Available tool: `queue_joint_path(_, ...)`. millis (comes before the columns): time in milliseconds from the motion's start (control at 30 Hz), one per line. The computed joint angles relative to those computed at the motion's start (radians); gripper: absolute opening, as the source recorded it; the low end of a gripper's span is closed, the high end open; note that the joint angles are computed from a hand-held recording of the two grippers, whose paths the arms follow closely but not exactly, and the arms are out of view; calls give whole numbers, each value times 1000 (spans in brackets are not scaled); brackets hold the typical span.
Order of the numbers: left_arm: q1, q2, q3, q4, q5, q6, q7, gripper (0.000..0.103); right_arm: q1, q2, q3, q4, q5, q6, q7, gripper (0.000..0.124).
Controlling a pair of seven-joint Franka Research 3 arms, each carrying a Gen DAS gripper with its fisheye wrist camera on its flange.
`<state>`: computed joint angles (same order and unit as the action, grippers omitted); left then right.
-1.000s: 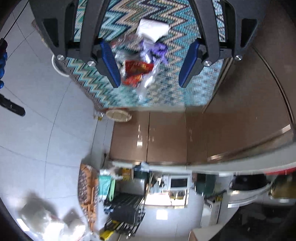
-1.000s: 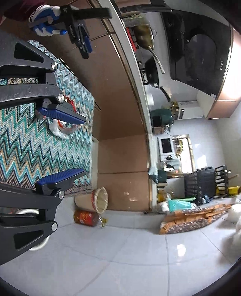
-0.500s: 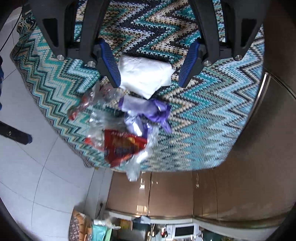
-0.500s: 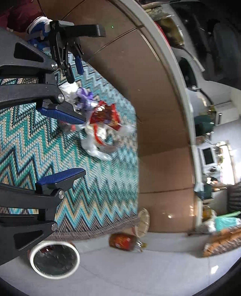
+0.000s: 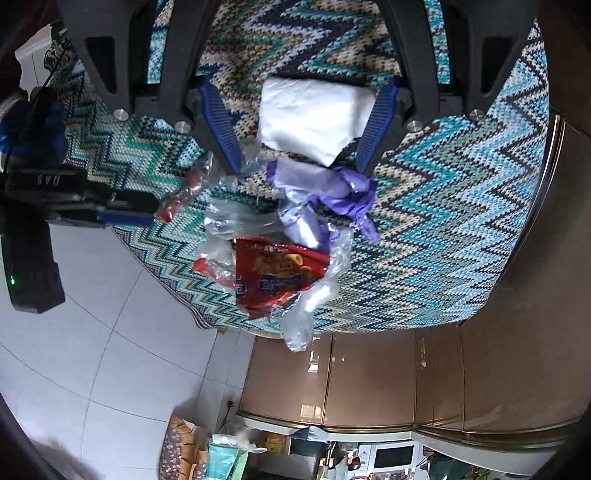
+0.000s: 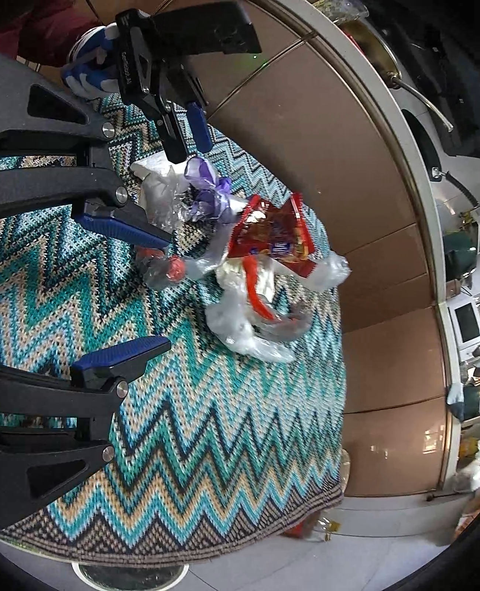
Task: Collect trash
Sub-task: 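Grasp the purple plastic strip with the left tool while the right tool grasps the red-capped plastic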
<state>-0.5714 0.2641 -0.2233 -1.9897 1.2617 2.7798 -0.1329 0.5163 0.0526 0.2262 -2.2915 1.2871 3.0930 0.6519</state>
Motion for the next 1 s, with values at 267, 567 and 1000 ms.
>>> queue_joint_path(267, 11, 39, 20, 30, -37, 39, -29, 33, -14, 44, 12, 43, 35, -38, -39, 47)
queue_joint_path(567, 11, 6, 44, -7, 26, 63, -154, 18, -40, 91, 9, 101, 136, -111, -116, 17)
queue_joint_path(1000, 59, -120, -21, -100, 137, -16, -326, 11, -3, -3, 0, 57, 308, -79, -288, 11)
